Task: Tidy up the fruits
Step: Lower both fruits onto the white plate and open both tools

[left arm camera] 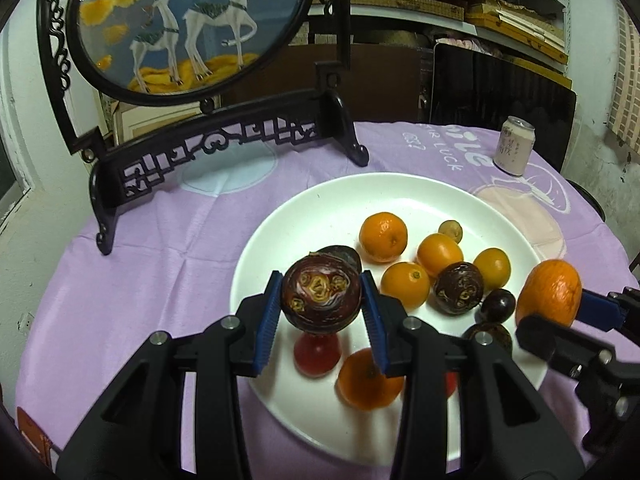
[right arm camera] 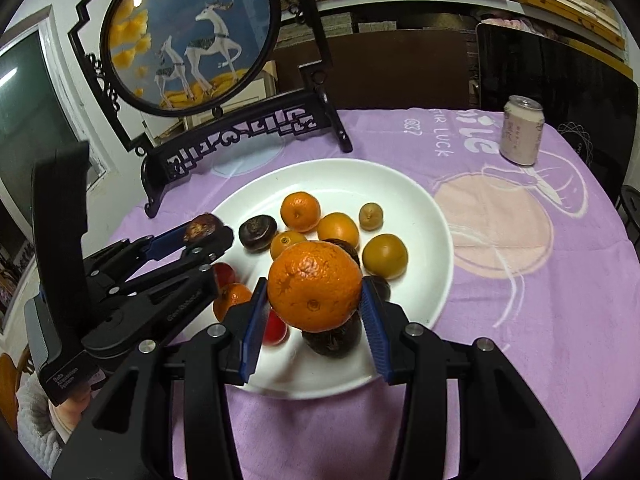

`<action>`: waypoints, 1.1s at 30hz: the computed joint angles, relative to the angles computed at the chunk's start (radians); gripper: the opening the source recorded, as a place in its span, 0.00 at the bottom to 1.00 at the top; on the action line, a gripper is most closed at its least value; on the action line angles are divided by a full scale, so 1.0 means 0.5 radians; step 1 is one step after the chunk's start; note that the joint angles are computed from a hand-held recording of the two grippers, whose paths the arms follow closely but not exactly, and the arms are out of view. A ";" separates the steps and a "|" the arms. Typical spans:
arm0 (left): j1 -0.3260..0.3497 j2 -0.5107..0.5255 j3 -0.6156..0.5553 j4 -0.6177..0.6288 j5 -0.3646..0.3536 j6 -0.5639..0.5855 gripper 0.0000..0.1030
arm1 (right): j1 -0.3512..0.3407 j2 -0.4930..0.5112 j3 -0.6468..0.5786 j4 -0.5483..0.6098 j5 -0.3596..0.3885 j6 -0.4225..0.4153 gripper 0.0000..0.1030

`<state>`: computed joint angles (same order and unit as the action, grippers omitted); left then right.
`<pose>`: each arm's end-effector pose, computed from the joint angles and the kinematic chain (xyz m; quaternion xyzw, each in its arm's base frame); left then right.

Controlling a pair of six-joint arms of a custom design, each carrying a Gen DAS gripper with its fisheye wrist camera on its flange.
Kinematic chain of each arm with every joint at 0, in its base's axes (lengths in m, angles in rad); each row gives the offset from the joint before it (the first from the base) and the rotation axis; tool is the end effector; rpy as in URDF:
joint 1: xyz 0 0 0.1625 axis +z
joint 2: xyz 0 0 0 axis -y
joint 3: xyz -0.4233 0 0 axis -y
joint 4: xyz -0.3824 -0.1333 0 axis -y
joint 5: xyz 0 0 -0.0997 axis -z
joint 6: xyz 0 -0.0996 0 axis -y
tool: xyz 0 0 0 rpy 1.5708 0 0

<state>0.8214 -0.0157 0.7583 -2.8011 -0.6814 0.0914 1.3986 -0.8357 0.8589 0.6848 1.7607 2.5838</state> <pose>-0.4060 -0.7456 -0.0981 0.2627 0.8421 -0.3412 0.3246 -0.0030 -0.6853 0.3283 0.1344 -0.8951 0.3581 0.2290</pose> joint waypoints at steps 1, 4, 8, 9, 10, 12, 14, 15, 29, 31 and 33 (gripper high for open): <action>0.004 0.006 -0.011 0.011 -0.004 0.000 0.38 | -0.001 0.017 -0.017 0.010 0.006 -0.007 0.44; 0.013 0.028 -0.047 0.031 -0.007 0.005 0.38 | -0.001 0.042 -0.039 0.016 0.022 -0.021 0.44; 0.020 0.032 -0.059 0.050 -0.012 -0.009 0.38 | -0.002 0.069 -0.063 0.022 0.050 -0.029 0.44; 0.021 0.031 -0.059 0.051 -0.012 -0.011 0.38 | -0.002 0.070 -0.063 0.017 0.055 -0.030 0.44; 0.022 0.032 -0.061 0.054 -0.013 -0.013 0.38 | -0.003 0.072 -0.064 0.016 0.057 -0.029 0.44; 0.022 0.031 -0.062 0.065 -0.020 -0.018 0.39 | -0.003 0.075 -0.070 0.022 0.051 -0.021 0.44; 0.021 0.033 -0.055 0.048 -0.028 0.000 0.56 | -0.003 0.082 -0.081 0.034 0.046 -0.033 0.45; 0.016 0.041 -0.052 -0.004 -0.014 0.038 0.69 | 0.001 0.092 -0.096 0.048 0.065 -0.034 0.45; -0.067 -0.148 0.382 -0.312 0.085 0.102 0.69 | -0.002 -0.128 0.239 -0.089 0.020 -0.008 0.45; -0.071 -0.181 0.449 -0.319 0.100 0.059 0.69 | 0.011 -0.080 0.171 -0.065 0.024 -0.014 0.45; -0.072 -0.213 0.518 -0.344 0.125 0.029 0.69 | 0.018 -0.003 0.055 -0.020 0.048 -0.002 0.45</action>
